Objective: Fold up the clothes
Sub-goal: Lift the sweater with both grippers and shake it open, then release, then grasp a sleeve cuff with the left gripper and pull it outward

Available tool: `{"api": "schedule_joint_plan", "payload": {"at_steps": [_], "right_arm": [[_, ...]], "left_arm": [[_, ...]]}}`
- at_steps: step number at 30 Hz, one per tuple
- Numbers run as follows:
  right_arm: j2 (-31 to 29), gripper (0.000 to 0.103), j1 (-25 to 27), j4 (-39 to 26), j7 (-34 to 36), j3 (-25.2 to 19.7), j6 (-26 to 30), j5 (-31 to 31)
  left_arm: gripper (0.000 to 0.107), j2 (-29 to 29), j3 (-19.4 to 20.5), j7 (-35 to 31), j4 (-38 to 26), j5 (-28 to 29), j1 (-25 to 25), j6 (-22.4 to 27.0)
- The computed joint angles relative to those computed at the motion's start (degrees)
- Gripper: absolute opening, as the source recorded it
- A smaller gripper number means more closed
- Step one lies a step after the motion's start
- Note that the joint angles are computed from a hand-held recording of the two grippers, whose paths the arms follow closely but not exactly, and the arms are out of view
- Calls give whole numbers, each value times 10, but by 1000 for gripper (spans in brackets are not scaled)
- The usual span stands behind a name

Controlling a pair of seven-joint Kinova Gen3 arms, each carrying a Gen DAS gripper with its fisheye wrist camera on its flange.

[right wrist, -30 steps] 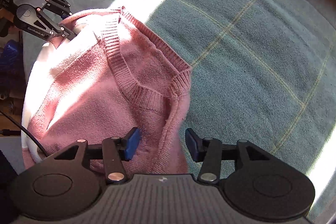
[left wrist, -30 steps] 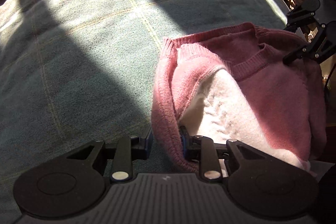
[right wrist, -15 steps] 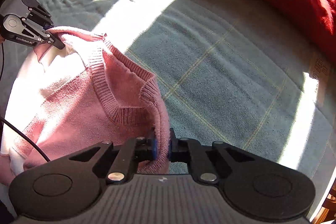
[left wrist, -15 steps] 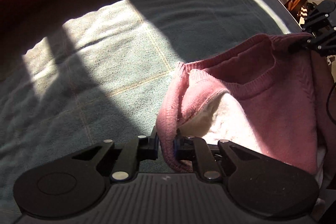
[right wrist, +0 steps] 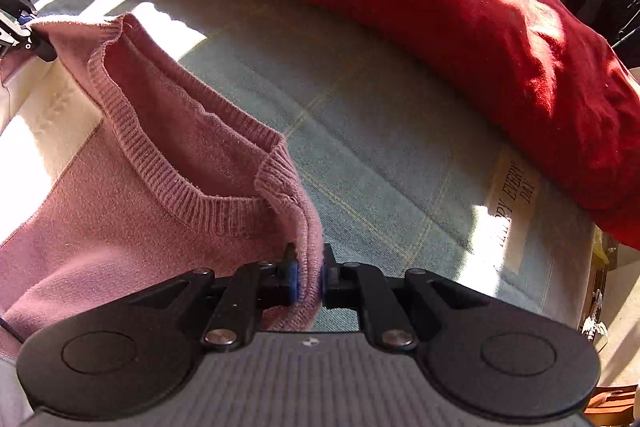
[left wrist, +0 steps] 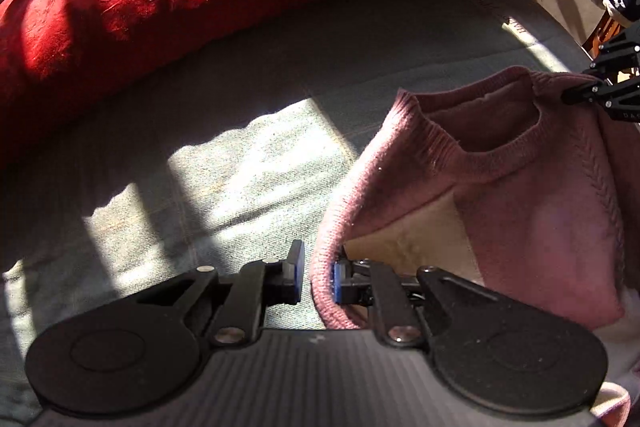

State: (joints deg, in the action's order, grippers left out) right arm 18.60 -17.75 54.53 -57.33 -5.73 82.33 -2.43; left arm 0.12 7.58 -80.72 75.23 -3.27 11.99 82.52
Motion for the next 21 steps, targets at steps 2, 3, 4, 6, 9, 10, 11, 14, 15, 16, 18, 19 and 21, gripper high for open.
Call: {"api": "schedule_joint_plan", "payload": {"at_steps": [2, 3, 4, 6, 9, 10, 11, 14, 15, 16, 18, 19, 21], "right_arm": [[-9, 15, -2, 19, -6, 0, -12, 1], [-13, 19, -3, 28, -9, 0, -18, 2], [-18, 36, -4, 37, -12, -1, -24, 3], [-32, 61, -4, 52, -19, -1, -26, 2], [-60, 77, 3, 63, -27, -2, 0, -7], [-71, 83, 1, 69, -37, -2, 11, -4], [-83, 86, 0, 77, -46, -2, 21, -4], [-114, 91, 3, 95, -72, -5, 63, -24], [-125, 93, 1, 103, -87, -7, 79, -30], [-134, 94, -1, 109, -100, -10, 96, -37], [-151, 94, -9, 122, -125, -19, 124, -56], [-158, 95, -12, 128, -134, -24, 132, -64], [-181, 97, -26, 159, -171, -34, 129, -77]], "left_arm": [[23, 0, 3, 13, 14, -5, 4, -6], [26, -4, 5, 23, 20, -8, 7, -7], [34, -9, 8, 32, 26, -11, 10, -7], [45, -18, 10, 42, 28, -6, 13, 7], [57, -46, 25, 70, 25, -16, 23, 33], [64, -55, 34, 87, 20, -24, 27, 45], [69, -64, 41, 104, 17, -30, 30, 55], [78, -93, 68, 168, 11, -33, 37, 88], [78, -102, 73, 188, 11, -26, 38, 98], [78, -111, 79, 210, 11, -18, 38, 107], [78, -126, 88, 248, 17, -2, 36, 122], [78, -133, 95, 262, 22, 1, 36, 125], [78, -145, 110, 288, 34, 1, 35, 128]]}}
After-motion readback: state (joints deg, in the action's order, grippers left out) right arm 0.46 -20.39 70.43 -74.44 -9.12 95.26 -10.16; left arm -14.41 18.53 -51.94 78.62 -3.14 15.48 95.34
